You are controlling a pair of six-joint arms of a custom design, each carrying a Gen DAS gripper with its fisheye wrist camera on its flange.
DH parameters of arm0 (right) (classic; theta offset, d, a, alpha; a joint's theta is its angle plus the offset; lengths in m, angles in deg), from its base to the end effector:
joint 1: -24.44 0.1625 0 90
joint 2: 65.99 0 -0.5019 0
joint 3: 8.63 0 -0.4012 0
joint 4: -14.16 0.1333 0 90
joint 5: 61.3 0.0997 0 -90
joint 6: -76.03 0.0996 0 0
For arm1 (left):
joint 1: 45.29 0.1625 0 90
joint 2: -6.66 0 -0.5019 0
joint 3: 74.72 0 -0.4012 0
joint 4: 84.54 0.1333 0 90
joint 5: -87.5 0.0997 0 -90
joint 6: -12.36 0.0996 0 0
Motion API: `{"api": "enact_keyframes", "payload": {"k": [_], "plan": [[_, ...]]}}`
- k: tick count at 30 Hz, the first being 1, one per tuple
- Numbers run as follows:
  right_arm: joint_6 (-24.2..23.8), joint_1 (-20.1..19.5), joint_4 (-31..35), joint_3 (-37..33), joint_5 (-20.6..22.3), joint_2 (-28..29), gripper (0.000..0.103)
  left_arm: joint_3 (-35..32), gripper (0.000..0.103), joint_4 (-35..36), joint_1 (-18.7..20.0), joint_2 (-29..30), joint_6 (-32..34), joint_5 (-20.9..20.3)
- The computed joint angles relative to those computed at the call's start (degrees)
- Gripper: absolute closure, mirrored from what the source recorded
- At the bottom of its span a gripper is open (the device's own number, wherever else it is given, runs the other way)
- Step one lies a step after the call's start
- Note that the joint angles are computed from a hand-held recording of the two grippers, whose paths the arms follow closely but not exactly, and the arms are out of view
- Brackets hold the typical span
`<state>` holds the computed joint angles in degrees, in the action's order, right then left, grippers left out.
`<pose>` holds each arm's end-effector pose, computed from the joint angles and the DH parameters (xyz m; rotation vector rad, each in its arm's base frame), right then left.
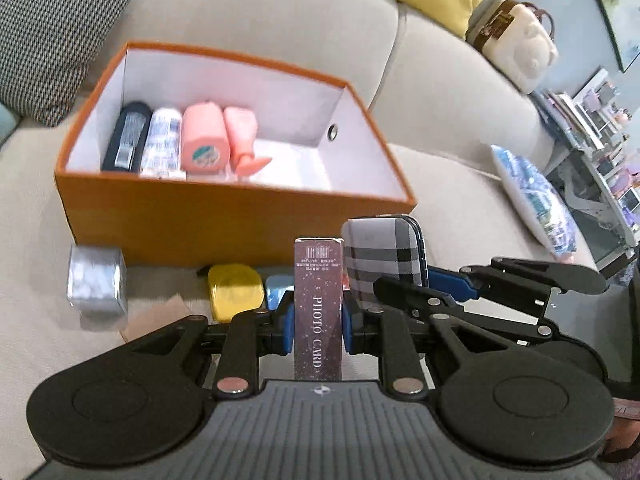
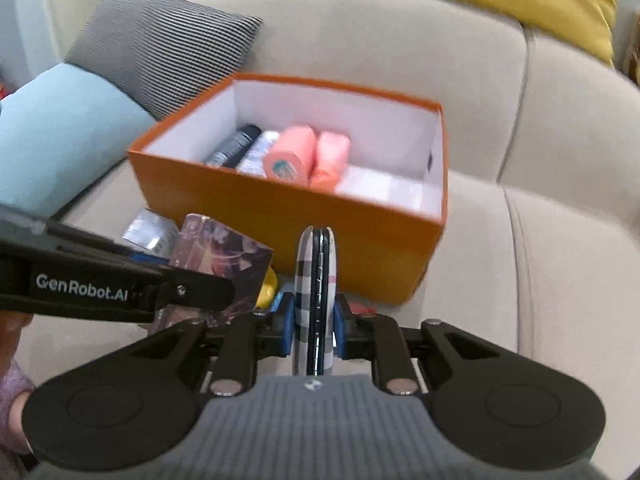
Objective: Organize rigid objects
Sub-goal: 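Lift the photo card box and plaid case and carry both over the orange box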
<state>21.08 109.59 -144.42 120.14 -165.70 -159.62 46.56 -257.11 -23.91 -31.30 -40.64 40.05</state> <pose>0.0716 -0.4403 0.4069 1.0083 -2.3898 0.5117 -0.4307 -0.3841 -0.0019 0.3640 2.6046 -0.8856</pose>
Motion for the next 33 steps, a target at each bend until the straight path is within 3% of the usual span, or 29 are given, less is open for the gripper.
{"api": "enact_keyframes", "payload": {"k": [9,17,26,33], "plan": [[-9.2,6.9,1.9,-5.0,-1.6,1.5,0.083,-4.8,0.079,4.5,0.5,-3.3,4.6,1.3],[-12.8,10.1,1.5,-11.1,-2.9,7.9,0.084,-8.3,0.079,5.7,3.5,-4.4,11.2,2.7],[-22.3,11.0,6.0,-17.6,-9.7,16.5,0.083,-10.4,0.079,7.4,10.3,-4.4,13.0,-2.6],[-30.3,9.6,7.6,-21.0,-15.3,22.4,0.083,-12.3,0.079,9.5,13.7,-4.2,14.8,-3.4]]}}
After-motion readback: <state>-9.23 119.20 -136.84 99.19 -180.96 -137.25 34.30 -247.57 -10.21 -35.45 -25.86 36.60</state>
